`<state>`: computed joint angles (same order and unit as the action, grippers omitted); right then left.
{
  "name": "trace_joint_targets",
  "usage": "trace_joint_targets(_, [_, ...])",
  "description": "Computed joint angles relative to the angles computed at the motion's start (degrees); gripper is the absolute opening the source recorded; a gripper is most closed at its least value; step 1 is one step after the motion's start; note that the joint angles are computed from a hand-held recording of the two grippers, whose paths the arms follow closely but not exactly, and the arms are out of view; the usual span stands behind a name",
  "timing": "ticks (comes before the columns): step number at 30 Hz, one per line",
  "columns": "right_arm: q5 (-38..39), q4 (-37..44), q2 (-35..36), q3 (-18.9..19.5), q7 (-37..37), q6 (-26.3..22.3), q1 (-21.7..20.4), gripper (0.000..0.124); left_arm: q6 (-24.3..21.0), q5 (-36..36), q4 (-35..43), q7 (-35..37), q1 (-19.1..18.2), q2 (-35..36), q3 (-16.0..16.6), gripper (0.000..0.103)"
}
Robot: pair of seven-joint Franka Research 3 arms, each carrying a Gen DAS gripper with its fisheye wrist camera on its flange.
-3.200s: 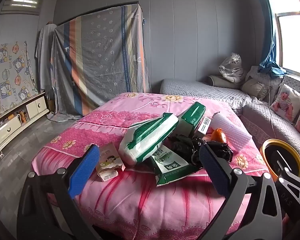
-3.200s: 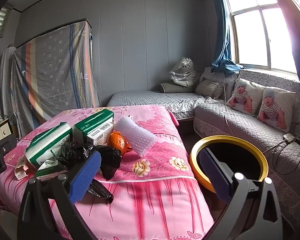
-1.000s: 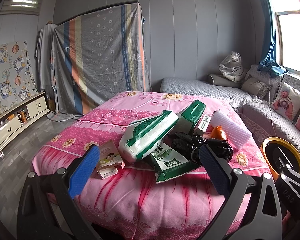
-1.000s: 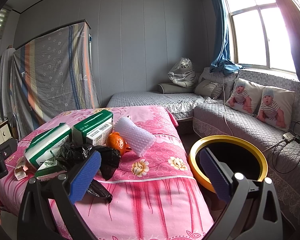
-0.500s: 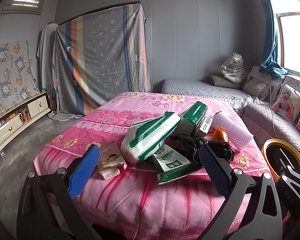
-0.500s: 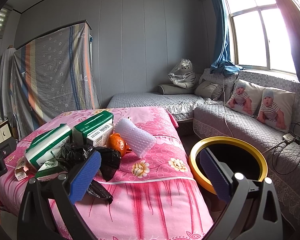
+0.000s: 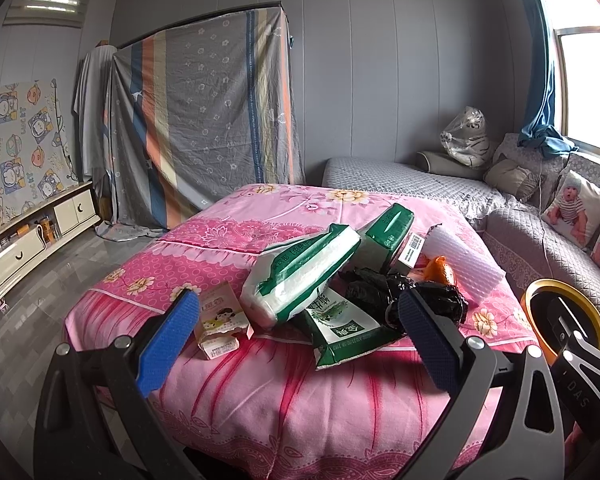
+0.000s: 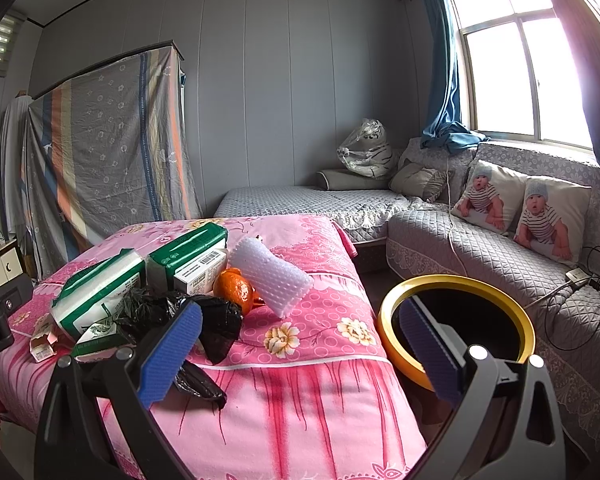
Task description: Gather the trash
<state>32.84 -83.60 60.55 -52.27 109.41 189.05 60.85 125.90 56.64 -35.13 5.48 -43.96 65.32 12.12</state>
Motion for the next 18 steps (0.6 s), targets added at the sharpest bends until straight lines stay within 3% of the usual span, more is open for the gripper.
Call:
trace_joint_targets(7, [1.19,1.39,1.9,-1.76,2.23,0.15,-0.43,0.096,13.08,3.99,-15.61,-6.95,1.41,-8.39,-1.49,0.096])
trace_joint_targets(12, [2.31,1.33,1.78,-1.12,1.39,1.92,-1.07,0.096,25.0,5.57,-18.68,-9.91,4.78,-9.1,-3.09,0.096])
trace_joint_targets(14, [3.37,1.22,1.3,-0.17,0.14,2.73,-1.56,0.096,32.03,2.18,-16.27,-5.64,8.18,-6.6,-6.02,0.096])
trace_joint_targets(16, [4.29,1.57,0.97,0.82,-1.48,2.8,-2.2,0.096,40.03,-3.94,-13.15,2.89,13.28,-3.09,-12.15,0.096])
trace_joint_targets(17, [4.5,1.69,0.66,1.59,-2.3,2.94,-2.67,0.096,40.45,-7.65,-11.27,9.14,15.38,-1.45,-15.98,0.096])
trace_joint_targets(18, [4.66,1.99,0.48,2.42,-3.11,3.11,-3.24,0.096,37.67,-9.89,-9.4,13.74,16.12,-0.63,-17.81,0.096])
